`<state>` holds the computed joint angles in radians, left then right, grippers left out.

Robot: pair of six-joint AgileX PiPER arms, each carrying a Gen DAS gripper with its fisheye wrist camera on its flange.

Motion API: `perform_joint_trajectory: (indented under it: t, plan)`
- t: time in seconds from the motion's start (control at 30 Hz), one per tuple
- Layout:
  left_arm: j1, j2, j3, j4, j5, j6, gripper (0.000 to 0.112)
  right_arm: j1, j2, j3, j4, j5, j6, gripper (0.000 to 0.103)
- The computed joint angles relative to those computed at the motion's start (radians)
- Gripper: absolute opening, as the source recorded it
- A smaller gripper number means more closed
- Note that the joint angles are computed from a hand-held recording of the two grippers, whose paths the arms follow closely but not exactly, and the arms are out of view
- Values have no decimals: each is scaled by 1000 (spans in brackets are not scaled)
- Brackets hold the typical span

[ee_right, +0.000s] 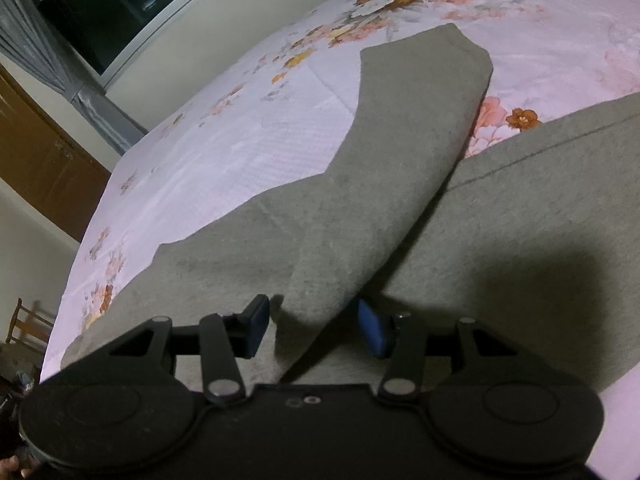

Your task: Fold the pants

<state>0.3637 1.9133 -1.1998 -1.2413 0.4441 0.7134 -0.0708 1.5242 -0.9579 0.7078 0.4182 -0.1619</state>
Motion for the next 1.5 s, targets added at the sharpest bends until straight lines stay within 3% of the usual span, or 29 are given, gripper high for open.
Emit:
perform_joint_trajectory:
  t: [0.07,0.13,0.2,0.3,0.47,0.6,0.7,0.8,0.9,1.0,1.07,1.13,1.2,1.27,1.33,1.37,1.4,1.5]
  plan:
    - [-4,36,-35,38,-10,-8,34,6,24,-13,-26,2,17,42]
    - [29,88,-74,-21,66,33,26,-3,46,-14,17,1,-26,40]
    - [57,103,-98,-40,131,66,22,-32,54,-7,165,32,-177,5]
    - [113,82,-104,-116,242,135,20,-35,-25,40,276,11,-295,5]
    - [183,60,-131,-136,356,140,20,-38,-160,90,275,53,-290,5]
    - [186,100,-136,10,331,86,20,-22,-188,168,238,38,-249,5]
    - [215,141,-97,-71,347,141,20,-26,-136,216,282,15,-289,5]
    - [207,91,-59,-114,333,222,20,-21,-159,224,318,-2,-313,4]
    - [188,71,-74,-96,312,222,20,-6,-188,214,355,-28,-371,4]
    - [167,97,-108,13,272,131,21,5,-115,173,240,-18,-276,4]
    - [191,116,-100,-22,305,143,25,-26,-80,189,297,20,-315,5]
    - [227,100,-70,-57,348,150,36,-73,-99,198,340,73,-355,9]
    - [225,22,-12,-11,281,130,80,-112,-178,211,255,75,-336,38]
    - [209,-89,78,-27,180,198,83,-176,-254,217,219,78,-378,66]
    - [142,-173,120,24,39,172,87,-259,-268,174,207,117,-418,69]
    - [102,-201,129,41,-22,147,96,-284,-252,139,205,129,-424,69]
    - [58,-224,134,18,-63,151,102,-306,-231,103,203,138,-439,72]
    - [-93,-226,92,48,-162,47,103,-293,-153,-24,104,94,-379,83]
